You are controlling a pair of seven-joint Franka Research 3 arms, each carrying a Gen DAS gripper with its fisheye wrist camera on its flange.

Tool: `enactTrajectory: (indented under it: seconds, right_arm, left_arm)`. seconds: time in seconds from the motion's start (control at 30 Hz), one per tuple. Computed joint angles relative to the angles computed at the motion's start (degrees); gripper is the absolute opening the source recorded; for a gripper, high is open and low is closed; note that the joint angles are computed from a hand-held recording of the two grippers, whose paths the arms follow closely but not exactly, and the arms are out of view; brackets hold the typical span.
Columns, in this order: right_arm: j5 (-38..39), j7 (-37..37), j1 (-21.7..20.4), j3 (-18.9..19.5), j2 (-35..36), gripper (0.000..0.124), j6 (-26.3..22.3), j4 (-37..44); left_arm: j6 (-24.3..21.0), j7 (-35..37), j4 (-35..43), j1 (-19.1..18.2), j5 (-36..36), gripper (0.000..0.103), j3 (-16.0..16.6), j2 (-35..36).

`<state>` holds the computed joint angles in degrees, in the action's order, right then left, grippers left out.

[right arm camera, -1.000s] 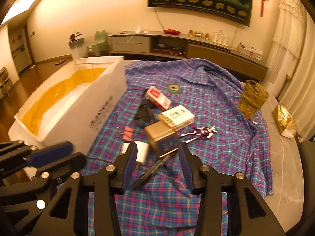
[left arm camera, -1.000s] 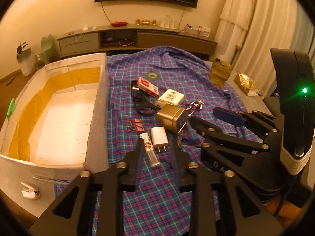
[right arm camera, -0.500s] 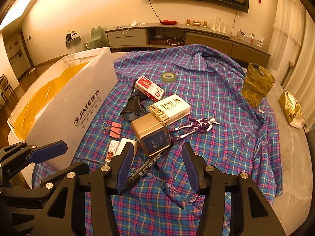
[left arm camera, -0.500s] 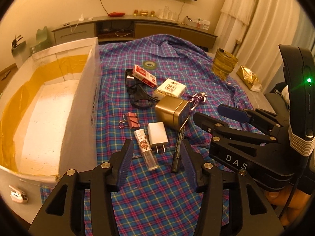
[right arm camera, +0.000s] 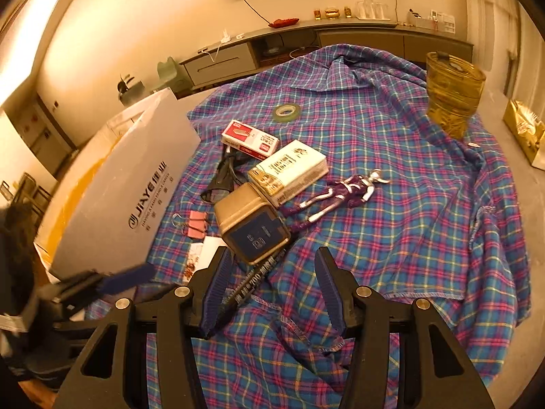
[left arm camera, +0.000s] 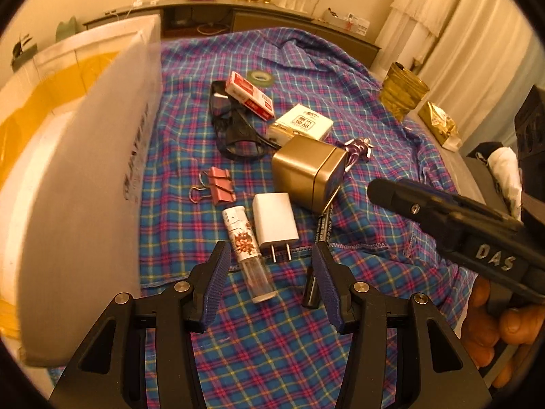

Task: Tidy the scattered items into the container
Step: 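Move left tool to white charger while right tool approaches gold square tin, then close left tool on white charger while right tool closes on gold tin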

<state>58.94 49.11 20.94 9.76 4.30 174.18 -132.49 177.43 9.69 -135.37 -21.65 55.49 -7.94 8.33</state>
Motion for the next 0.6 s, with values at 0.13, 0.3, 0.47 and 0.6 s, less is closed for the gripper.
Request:
enactTrajectory:
  seconds: [0.13, 0.3, 0.47, 0.6]
  right_arm:
    - [0.2, -3.9, 0.22, 0.77, 1.57, 0.067, 0.13, 2.25]
    - [-12.84, 0.11, 1.55, -0.08, 5.76, 0.069, 1.43, 4.91]
    - [-27.12, 7.68, 3.24, -2.85, 10.56, 0.054, 1.57, 7.43]
    - [-18.11, 0.57, -6.43, 6.99, 10.91, 0.052, 2.33, 7.66]
  left_arm:
    - [1.9, -0.77, 0.34, -0.21, 0.69, 0.053, 1.07, 1.49]
    - [3.91, -3.47, 0.66, -2.75, 3.17, 0.053, 5.27, 2.72]
    - [5.39, -12.21, 2.06, -4.81, 13.73, 0.053, 8.78, 2.93]
    - [5.63, -14.11, 3.01, -3.08, 17.3, 0.053, 7.3, 3.44]
